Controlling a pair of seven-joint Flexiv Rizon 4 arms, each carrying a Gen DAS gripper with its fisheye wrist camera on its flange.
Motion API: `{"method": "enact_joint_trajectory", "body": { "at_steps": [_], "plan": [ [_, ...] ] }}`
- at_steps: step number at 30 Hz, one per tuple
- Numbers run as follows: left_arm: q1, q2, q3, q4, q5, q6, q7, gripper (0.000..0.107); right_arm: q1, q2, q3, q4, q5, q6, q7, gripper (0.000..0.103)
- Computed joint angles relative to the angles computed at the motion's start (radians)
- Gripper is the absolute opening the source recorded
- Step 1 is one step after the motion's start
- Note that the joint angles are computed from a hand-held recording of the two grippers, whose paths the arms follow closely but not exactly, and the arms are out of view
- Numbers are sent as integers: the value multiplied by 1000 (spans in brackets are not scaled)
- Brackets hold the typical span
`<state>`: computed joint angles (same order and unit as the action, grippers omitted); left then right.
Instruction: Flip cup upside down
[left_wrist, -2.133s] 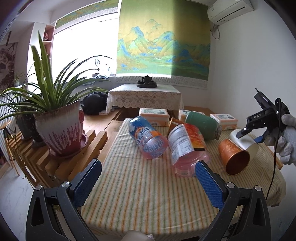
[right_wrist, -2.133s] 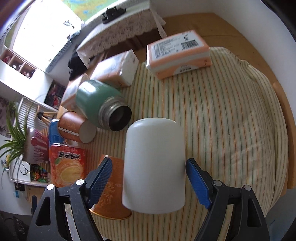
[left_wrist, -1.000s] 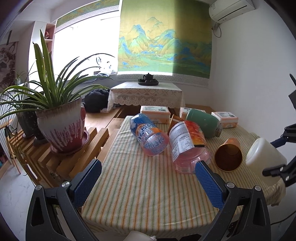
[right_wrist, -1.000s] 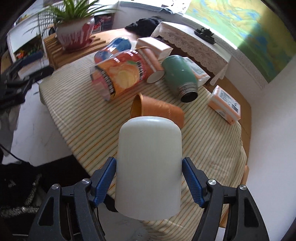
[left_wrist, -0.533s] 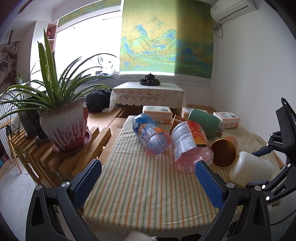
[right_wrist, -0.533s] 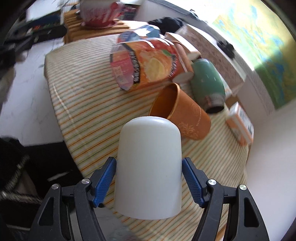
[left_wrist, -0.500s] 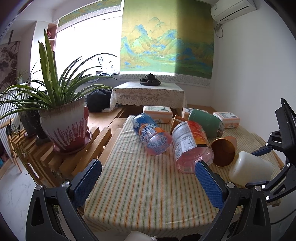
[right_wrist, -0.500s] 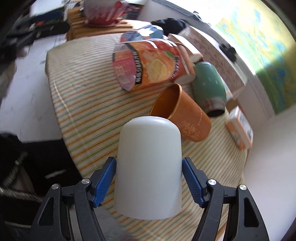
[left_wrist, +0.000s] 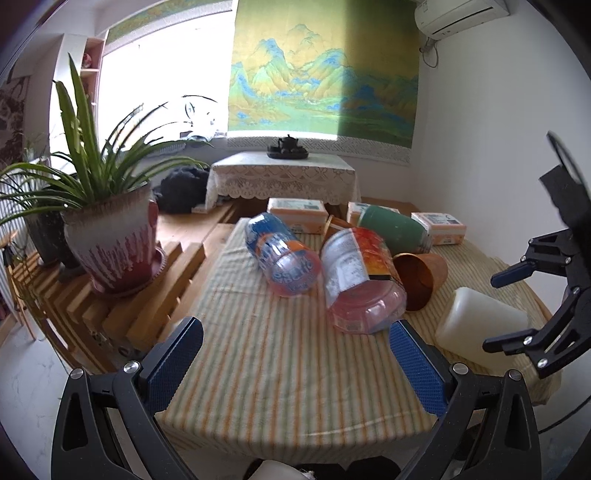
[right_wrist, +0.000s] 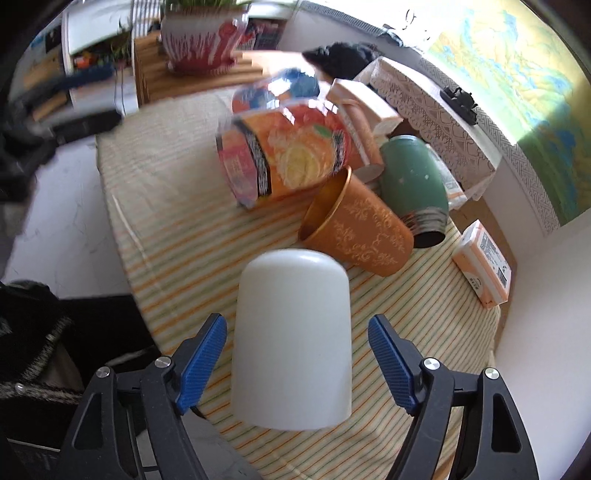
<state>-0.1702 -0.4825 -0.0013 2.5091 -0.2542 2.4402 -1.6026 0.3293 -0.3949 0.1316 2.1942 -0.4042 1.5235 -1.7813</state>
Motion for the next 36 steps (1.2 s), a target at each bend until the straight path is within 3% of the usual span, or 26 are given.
{"method": "enact_joint_trajectory", "body": {
  "at_steps": [3, 5, 7, 11, 13, 15, 17, 21, 23, 34, 36],
  "plan": [
    [79, 33, -62, -32, 107, -145, -48, 102, -169, 4, 187, -12, 142, 23, -76, 75],
    [178, 48, -142, -64, 220, -256, -129, 102, -221, 13, 234, 5, 198, 69, -62, 75],
    [273, 52, -234, -108, 323, -362, -230, 102, -211, 26, 209, 48, 264, 167, -20, 75],
    [347, 29, -367, -173, 339, -477, -347, 102, -179, 29, 157, 126, 386, 354, 98, 75],
    [388, 6, -441, -207, 330, -534, -397, 102, -225, 19, 174, 163, 375, 437, 183, 75],
    [426, -21, -513, -241, 305, -591, -432, 102, -339, -3, 245, 186, 314, 496, 272, 75],
    [398, -41, -516, -281, 265, -639, -436, 102, -378, -8, 253, 211, 294, 548, 333, 75],
    [363, -82, -537, -341, 160, -737, -431, 102, -333, 1, 175, 251, 306, 630, 347, 75],
    [309, -90, -500, -366, 113, -764, -431, 102, -370, -8, 175, 269, 243, 668, 384, 75],
    [131, -154, -373, -471, -32, -799, -473, 101, -325, -43, 41, 326, 114, 795, 422, 75],
    [110, -160, -352, -480, -45, -795, -479, 98, -291, -46, 11, 331, 137, 813, 407, 75]
  ]
}}
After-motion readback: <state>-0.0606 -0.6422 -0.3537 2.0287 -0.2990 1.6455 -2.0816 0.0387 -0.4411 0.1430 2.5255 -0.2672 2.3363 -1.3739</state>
